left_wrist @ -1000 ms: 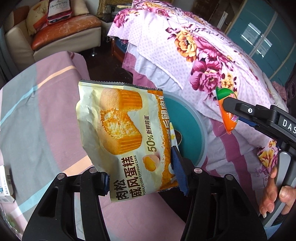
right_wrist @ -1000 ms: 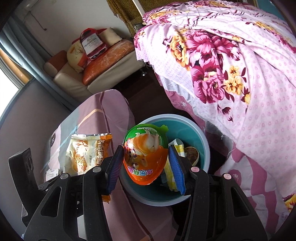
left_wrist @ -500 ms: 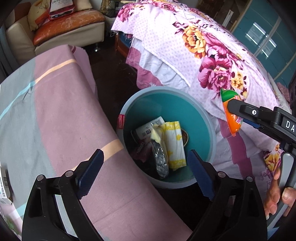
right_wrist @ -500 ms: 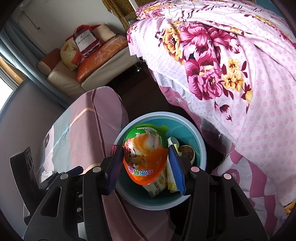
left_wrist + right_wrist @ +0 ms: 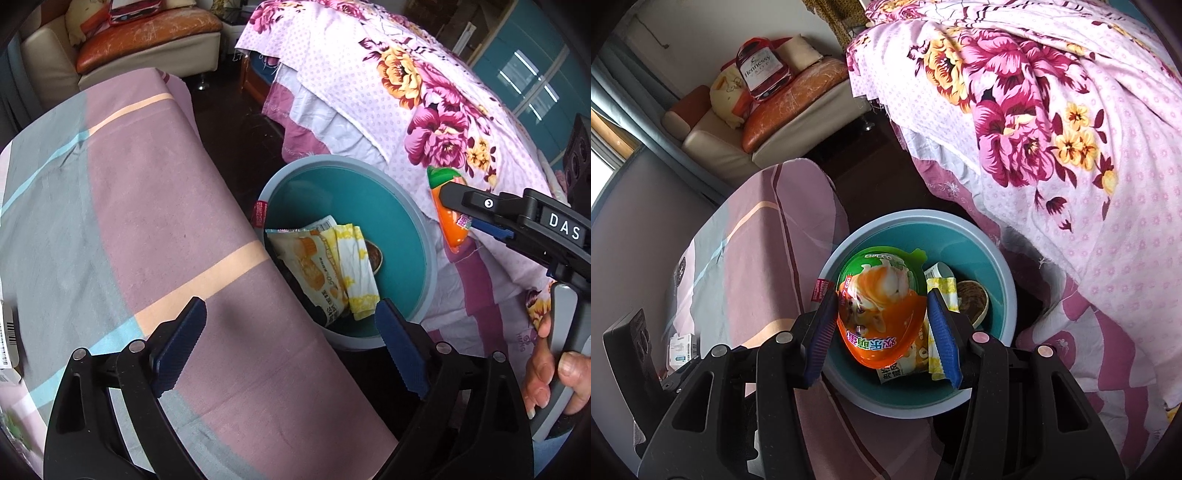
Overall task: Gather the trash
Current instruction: 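Open the left tool over the bin while the right tool releases the candy egg, then move both open tools back over the Ovaltine wrapper and plastic packet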
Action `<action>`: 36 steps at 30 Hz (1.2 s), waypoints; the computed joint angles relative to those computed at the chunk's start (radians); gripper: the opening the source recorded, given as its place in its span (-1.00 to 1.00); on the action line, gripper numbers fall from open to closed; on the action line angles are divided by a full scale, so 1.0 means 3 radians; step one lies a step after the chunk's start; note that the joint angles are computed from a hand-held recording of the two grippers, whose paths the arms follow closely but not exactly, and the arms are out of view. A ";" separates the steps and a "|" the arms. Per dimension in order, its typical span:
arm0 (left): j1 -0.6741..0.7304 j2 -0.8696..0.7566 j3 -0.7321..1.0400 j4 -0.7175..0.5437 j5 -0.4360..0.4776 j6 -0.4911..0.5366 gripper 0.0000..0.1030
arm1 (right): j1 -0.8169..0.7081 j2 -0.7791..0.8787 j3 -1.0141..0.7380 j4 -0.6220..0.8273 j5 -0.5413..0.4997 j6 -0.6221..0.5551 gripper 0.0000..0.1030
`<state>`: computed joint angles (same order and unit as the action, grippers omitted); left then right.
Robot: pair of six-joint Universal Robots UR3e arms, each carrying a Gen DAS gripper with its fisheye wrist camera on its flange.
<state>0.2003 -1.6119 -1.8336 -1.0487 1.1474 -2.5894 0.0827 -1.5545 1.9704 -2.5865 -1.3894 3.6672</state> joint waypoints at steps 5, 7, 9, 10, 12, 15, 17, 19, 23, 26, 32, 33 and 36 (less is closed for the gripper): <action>0.0084 0.0049 -0.0038 -0.0053 -0.0019 0.0036 0.81 | 0.0068 0.0122 -0.0117 0.0041 0.0004 0.0021 0.21; 0.0117 0.0072 -0.0050 -0.0081 -0.0028 0.0052 0.81 | 0.0112 0.0158 -0.0163 0.0061 -0.0022 0.0035 0.30; 0.0164 0.0106 -0.0071 -0.0113 -0.0047 0.0081 0.81 | 0.0152 0.0181 -0.0200 0.0086 -0.0042 0.0073 0.38; 0.0174 0.0117 -0.0081 -0.0116 -0.0050 0.0084 0.82 | 0.0169 0.0186 -0.0212 0.0093 -0.0057 0.0088 0.40; 0.0211 0.0142 -0.0100 -0.0145 -0.0065 0.0103 0.82 | 0.0204 0.0198 -0.0252 0.0135 -0.0086 0.0114 0.41; 0.0258 0.0178 -0.0129 -0.0178 -0.0091 0.0130 0.83 | 0.0241 0.0194 -0.0279 0.0181 -0.0114 0.0152 0.44; 0.0296 0.0219 -0.0160 -0.0199 -0.0105 0.0161 0.84 | 0.0282 0.0195 -0.0313 0.0223 -0.0140 0.0193 0.44; 0.0355 0.0265 -0.0184 -0.0238 -0.0132 0.0206 0.84 | 0.0298 0.0197 -0.0337 0.0255 -0.0146 0.0207 0.45; 0.0494 0.0367 -0.0240 -0.0329 -0.0178 0.0295 0.85 | 0.0378 0.0227 -0.0419 0.0313 -0.0182 0.0261 0.45; 0.0653 0.0472 -0.0298 -0.0427 -0.0221 0.0396 0.85 | 0.0500 0.0280 -0.0543 0.0372 -0.0232 0.0312 0.46; 0.1048 0.0714 -0.0384 -0.0694 -0.0313 0.0667 0.86 | 0.0731 0.0421 -0.0830 0.0493 -0.0340 0.0369 0.47; 0.1120 0.0746 -0.0393 -0.0746 -0.0329 0.0720 0.86 | 0.0763 0.0441 -0.0871 0.0511 -0.0360 0.0383 0.47; 0.1405 0.0846 -0.0401 -0.0957 -0.0378 0.0909 0.86 | 0.0927 0.0553 -0.1104 0.0623 -0.0436 0.0428 0.47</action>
